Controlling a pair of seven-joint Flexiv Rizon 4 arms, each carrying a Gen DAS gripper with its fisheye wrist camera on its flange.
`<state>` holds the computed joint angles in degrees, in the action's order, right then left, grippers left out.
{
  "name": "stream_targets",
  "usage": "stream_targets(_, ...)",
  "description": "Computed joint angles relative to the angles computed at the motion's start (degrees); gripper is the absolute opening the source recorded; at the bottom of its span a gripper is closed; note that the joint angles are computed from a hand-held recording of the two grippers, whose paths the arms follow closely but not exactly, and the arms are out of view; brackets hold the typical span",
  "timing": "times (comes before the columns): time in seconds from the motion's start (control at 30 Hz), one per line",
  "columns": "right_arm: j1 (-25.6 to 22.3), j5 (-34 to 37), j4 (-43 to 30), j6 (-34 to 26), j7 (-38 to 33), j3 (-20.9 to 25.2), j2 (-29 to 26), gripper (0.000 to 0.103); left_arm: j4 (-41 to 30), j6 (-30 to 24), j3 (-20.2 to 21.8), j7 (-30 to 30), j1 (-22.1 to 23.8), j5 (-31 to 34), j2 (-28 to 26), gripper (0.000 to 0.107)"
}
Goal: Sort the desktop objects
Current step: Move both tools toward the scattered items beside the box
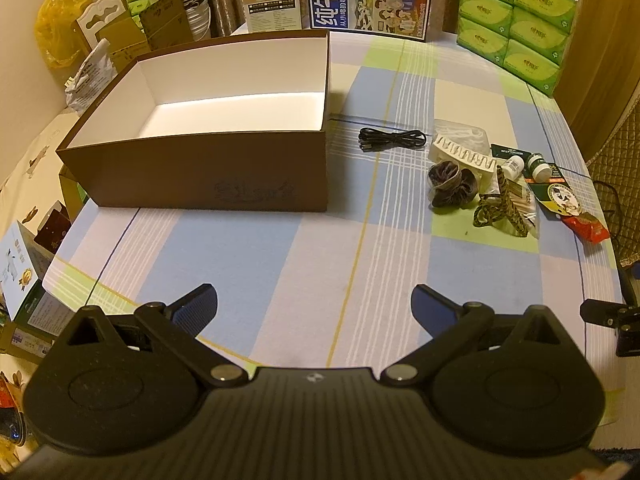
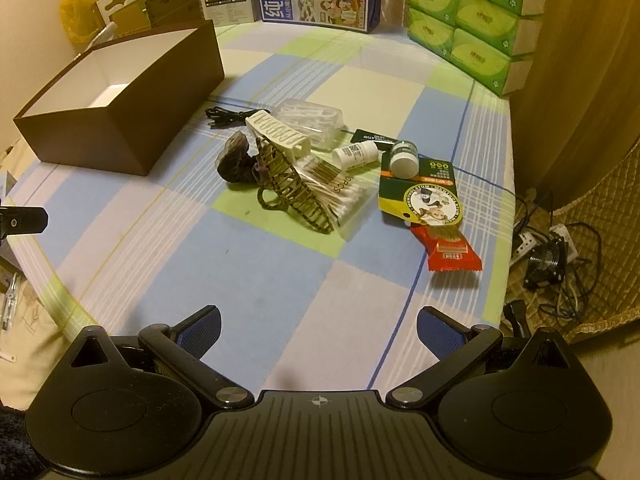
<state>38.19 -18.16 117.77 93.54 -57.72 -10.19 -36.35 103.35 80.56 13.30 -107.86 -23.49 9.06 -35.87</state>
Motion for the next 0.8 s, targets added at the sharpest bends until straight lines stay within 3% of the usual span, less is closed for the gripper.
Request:
stream_targets(0.2, -1.44, 0.27, -0.87, -0.47, -0.17, 1.39, -0.3, 0.101, -1.21, -0.56, -0.28, 0.18, -0.09, 0.1, -0.72, 0.102)
stream_targets(0.5, 0.16, 0.9, -0.56, 2.82, -1.1, -0.81, -1.11, 0.101, -2.82, -0.4, -2.55, 2.75, 1.18, -0.88, -2.07, 0.102)
stream_targets(0.8, 0.48, 4.03, -1.52, 4.31, -3.52, -1.12, -2.69, 0.101, -3.84, 2.31, -8.82, 11.21, 5.45, -5.29, -4.43, 0.102)
